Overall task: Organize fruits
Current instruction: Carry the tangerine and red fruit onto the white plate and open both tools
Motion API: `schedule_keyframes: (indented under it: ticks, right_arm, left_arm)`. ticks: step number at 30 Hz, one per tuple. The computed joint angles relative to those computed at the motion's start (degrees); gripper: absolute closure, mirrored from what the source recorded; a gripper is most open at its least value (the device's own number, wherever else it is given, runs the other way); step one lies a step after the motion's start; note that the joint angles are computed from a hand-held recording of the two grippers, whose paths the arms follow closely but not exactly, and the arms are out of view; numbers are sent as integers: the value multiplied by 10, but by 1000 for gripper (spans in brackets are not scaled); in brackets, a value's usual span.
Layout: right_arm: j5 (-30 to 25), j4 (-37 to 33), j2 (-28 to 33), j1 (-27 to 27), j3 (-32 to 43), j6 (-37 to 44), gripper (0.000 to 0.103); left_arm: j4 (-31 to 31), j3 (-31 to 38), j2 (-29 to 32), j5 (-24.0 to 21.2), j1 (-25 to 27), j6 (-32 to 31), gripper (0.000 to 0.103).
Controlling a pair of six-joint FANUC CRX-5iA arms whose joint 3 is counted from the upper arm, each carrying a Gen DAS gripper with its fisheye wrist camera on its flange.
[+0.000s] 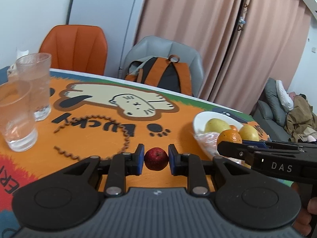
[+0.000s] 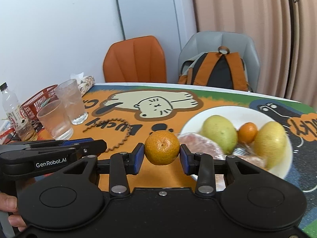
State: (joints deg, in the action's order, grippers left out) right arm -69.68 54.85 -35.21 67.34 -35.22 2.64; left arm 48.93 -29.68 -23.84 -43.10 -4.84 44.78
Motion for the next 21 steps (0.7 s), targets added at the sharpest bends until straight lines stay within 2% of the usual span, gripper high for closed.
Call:
schedule_keyframes:
  ticks: [11,21]
  right_arm:
    - [-82,20,-41,47,-19,-37,67]
    - [-128,29,-64,56,-29,-54,67]
  left_arm:
    - [0,11,9,12,-43,-2,79]
    - [8,31,28,26,-84,-12,79]
